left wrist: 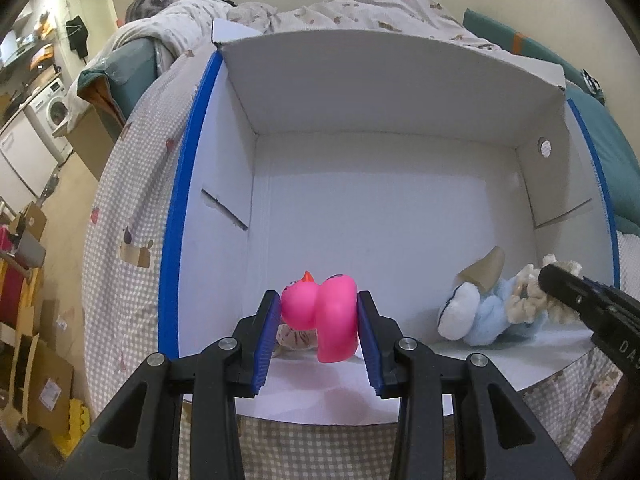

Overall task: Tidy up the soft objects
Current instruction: 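Carry both items into the box and open both tools to release them, then withdraw both open tools from the box toward the remaining items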

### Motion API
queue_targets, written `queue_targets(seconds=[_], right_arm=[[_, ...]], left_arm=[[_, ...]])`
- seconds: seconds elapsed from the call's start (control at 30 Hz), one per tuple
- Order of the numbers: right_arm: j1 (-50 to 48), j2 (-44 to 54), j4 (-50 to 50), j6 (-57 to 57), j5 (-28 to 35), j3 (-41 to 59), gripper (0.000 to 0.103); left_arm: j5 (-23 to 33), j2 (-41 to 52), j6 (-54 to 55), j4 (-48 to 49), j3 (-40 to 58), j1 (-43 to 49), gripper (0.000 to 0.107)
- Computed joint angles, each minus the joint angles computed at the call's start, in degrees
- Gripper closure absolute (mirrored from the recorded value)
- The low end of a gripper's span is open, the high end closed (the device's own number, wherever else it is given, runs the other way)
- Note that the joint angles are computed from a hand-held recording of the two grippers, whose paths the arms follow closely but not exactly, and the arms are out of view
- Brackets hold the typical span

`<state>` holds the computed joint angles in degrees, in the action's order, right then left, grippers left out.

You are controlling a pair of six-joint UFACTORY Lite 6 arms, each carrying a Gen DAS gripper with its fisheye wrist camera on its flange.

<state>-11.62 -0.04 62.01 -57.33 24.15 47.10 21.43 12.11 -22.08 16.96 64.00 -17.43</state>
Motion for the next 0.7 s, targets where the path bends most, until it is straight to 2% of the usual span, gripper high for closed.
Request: queue_targets(seconds=[0.33,0.37,0.43,0.47,0.5,0.57,0.67,0.7], right_arm=[[1.79,0.01,-4.30,3.75,-1.96,0.48,0.085],[2.28,-0.07,-4.99,4.65,-2.44,0.50,0.077],[1.75,-0.49,-2.78,2.72,-1.60,0.32,0.048],[1.24,-1.08,-0.13,0.38,-0.86,-0.08,0.030],[1.00,-1.85,1.72,-1.21,-0.68,-0.49,0.028],[1.55,-3.09,1.95,-1.59,-1.82,-0.73,0.026],[3.53,-4.38,-2.54,2.56,-6.51,-1.50,0.017],[3.38,-3.71,-3.71,3.68,-5.92,-1.06,0.017]], left_arm=[[0.27,0.08,-0.91,1.54,0.07,-0.43,0.072],[0.52,0.26,-0.60,1.34,0.27,-0.46,0.071],[1.06,0.73,0.82,0.28,0.78,-0.45,0.068],[1.18,0.78,1.15,0.06,0.81,-0.41,0.062],[1.52,0.89,0.54,0.73,1.01,-0.51,0.054],[1.49,0.57,-1.93,3.10,0.88,-0.81,0.046],[0.94,-0.19,-4.19,5.63,0.35,-1.01,0.044],[0.96,-0.25,-4.24,5.76,0.33,-0.97,0.044]])
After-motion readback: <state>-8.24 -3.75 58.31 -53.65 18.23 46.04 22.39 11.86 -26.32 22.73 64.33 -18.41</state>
